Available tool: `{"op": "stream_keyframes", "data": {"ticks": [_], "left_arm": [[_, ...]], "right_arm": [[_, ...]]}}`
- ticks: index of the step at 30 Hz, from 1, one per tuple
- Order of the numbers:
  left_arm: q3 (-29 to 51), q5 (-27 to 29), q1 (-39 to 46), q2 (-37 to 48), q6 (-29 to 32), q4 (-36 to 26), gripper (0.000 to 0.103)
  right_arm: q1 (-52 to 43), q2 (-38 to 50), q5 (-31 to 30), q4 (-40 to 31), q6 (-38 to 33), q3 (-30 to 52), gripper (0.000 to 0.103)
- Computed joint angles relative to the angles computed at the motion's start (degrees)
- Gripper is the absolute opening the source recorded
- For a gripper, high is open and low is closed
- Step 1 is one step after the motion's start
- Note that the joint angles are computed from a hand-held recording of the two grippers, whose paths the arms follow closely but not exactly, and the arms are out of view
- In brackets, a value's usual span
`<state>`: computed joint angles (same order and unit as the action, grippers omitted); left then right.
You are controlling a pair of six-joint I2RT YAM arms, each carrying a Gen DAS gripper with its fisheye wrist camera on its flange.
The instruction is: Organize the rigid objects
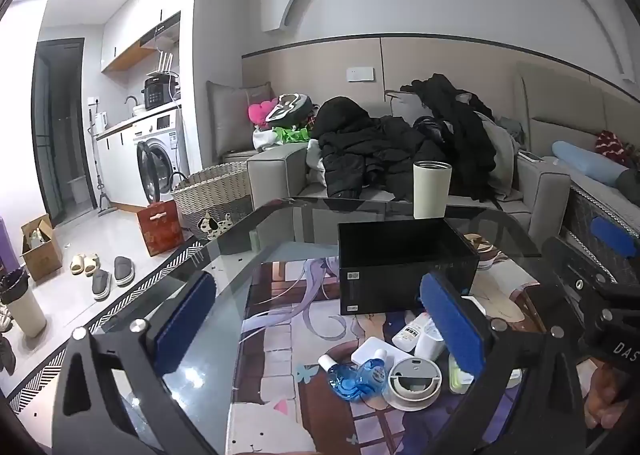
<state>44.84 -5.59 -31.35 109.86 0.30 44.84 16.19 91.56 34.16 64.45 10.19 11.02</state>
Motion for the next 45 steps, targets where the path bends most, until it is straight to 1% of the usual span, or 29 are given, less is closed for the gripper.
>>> {"op": "stream_keyframes", "data": {"ticks": [3,4,8,13,16,20,23,25,45], "left_arm": [[0.2,-0.3,0.0,0.3,-0.3,0.0,0.103],[-0.7,-0.2,-0.1,0.3,0.3,2.1,0.103],[-0.1,0.3,0.1,0.3,0.1,0.8,0.103],[0.1,0.1,0.1,0.5,-0.2,0.8,0.103],[-0.1,-0.3,-0.2,-0.6,-0.2,-0.2,0.103],[-0.7,0.5,0.5,-0.8,0.5,0.5,0.103],[-0.1,0.9,0.6,-0.9,0.1,-0.6,0.103],[-0.3,0.8,0.5,-0.1,0.3,0.6,0.103],[-0.3,0.9,0.4,-0.1,0.6,0.1,0.103]], "right_arm": [[0.2,0.5,0.5,0.9,-1.0,0.0,0.102],[0.1,0.6,0.2,1.2,-0.6,-0.1,0.102],[0.1,0.5,0.2,1.2,-0.5,-0.2,0.102],[0.1,0.3,0.2,1.0,-0.4,-0.2,0.102],[0.2,0.3,0.3,1.0,-0.4,-0.1,0.102],[0.2,0.3,0.3,0.8,-0.5,-0.1,0.102],[0.2,0.3,0.2,0.5,-0.4,0.0,0.102],[0.3,0.2,0.4,0.7,-0.4,-0.2,0.102],[0.2,-0.2,0.4,0.4,-0.6,-0.4,0.102]]}}
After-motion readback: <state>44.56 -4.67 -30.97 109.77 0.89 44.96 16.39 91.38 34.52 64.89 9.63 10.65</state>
